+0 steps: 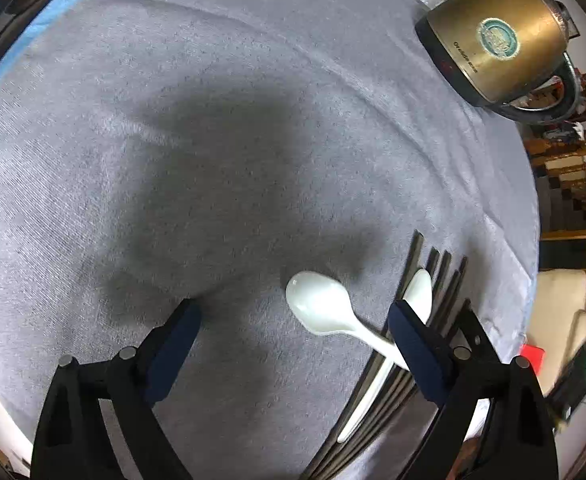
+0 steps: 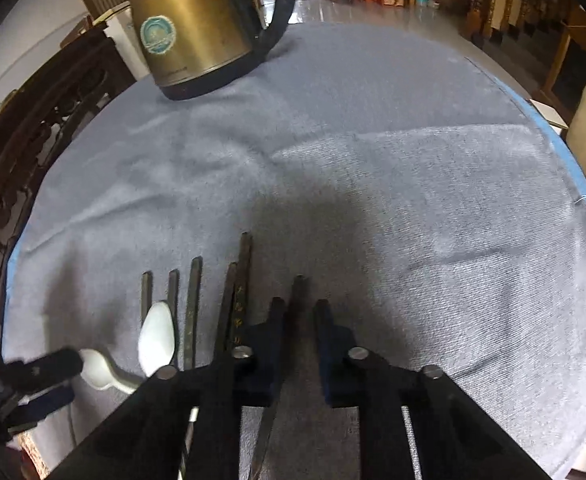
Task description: Organize utensils
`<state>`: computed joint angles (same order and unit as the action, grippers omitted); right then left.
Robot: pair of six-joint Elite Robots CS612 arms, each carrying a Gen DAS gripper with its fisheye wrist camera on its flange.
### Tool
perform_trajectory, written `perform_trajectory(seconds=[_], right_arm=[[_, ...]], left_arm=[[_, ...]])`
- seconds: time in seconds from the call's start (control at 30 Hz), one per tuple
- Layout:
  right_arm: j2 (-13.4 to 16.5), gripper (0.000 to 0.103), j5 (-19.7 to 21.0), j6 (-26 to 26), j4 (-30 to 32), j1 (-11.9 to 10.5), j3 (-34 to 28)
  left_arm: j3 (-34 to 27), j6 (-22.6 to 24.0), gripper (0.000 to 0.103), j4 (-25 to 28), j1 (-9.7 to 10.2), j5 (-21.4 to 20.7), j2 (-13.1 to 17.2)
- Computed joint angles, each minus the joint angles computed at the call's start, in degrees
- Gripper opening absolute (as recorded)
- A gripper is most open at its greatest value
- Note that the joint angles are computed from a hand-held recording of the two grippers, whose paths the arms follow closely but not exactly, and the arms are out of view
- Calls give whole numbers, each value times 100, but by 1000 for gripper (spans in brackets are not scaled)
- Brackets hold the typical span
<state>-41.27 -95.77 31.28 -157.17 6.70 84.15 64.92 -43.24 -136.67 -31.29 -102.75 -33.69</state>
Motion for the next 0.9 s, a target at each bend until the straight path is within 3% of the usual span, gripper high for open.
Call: perform_trajectory(seconds=[0.03, 0.13, 0.2, 0.3, 0.5, 0.63, 0.7, 0.77, 0.8, 0.83, 0.9], right_arm=[[-14, 11, 16, -24, -43, -2, 36], [-84, 7, 110, -57, -264, -13, 220], [-156, 7, 165, -28, -433, -43, 391], [-245, 8, 287, 97, -565, -124, 589], [-483, 7, 525, 317, -725, -338, 1027], [-512, 9, 1119, 597, -740, -505, 1134], [-517, 23, 1226, 629, -737, -520, 1137], [-518, 64, 1426, 681, -840, -534, 1143], [-525, 71, 1455, 734, -922, -526, 1152], [-517, 72, 1422, 751, -961, -505, 1131], [-517, 62, 1179, 693, -971, -435, 1079]], left_arm=[[-15, -47, 89, 8, -11, 68, 4], [-110, 58, 63, 67, -87, 377, 38], [-157, 256, 33, 37, -131, 424, 74], [-118, 494, 12, -36, -180, 554, 80], [148, 793, 10, -229, -166, 703, -34], [91, 611, 11, -57, -85, 272, -9], [130, 573, 17, -32, -19, 77, -25], [192, 536, 28, -52, -17, 47, -60], [227, 522, 31, -111, -20, 47, -75], [263, 531, 32, -129, -24, 70, -96], [241, 502, 32, -173, -65, 170, -79]])
